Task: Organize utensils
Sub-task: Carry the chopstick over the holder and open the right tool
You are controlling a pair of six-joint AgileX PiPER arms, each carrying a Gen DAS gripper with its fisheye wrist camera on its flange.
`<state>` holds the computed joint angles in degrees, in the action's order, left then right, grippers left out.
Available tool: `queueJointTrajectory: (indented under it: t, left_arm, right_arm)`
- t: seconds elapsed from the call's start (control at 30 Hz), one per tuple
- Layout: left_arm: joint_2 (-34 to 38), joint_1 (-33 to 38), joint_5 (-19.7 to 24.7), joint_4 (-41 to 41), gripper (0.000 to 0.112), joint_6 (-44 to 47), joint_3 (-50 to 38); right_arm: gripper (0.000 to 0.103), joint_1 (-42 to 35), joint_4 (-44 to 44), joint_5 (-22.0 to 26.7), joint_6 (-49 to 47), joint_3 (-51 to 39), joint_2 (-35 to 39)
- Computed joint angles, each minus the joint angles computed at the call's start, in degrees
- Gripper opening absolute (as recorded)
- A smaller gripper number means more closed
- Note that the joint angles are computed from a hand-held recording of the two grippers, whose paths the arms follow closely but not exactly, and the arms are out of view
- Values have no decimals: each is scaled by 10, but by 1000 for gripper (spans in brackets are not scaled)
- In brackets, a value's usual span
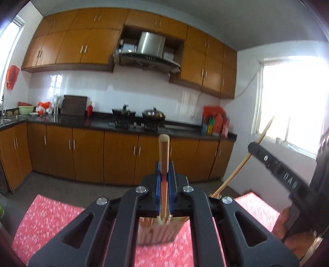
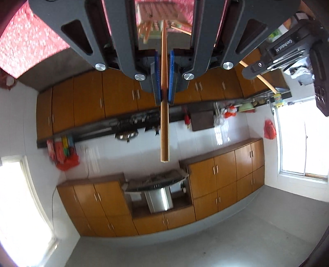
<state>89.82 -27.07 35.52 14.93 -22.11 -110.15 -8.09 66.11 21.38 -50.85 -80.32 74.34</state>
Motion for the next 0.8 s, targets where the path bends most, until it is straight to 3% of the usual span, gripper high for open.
queueJointTrajectory:
  t: [0.13,0.27,0.5,0.63,0.7,0.77,0.8]
  left_arm:
    - [52,-6,15,44,7,-35,-64]
    - [72,7,7,34,7,-35,-58]
    - [96,34,-7,-17,7,1,-43]
    - [99,44,-7,-39,7,18,-33]
    - [101,47,-5,-41,10,14,-34]
    - [101,50,-3,-45,15,15,-37]
    - [99,50,-2,-40,21,10,-36]
  right_arm:
    - [8,26,29,-53,-50,-3,32]
    - [8,41,60,-78,-95,1,69]
    - [8,56,-37,-86,-9,-8,114]
    - [8,53,-80,-66,35,-9,115]
    - [15,48,-91,-54,55,-10,111]
    - [45,41,-89,-53,63,-7,101]
    - [46,37,-74,-53,49,-3,95]
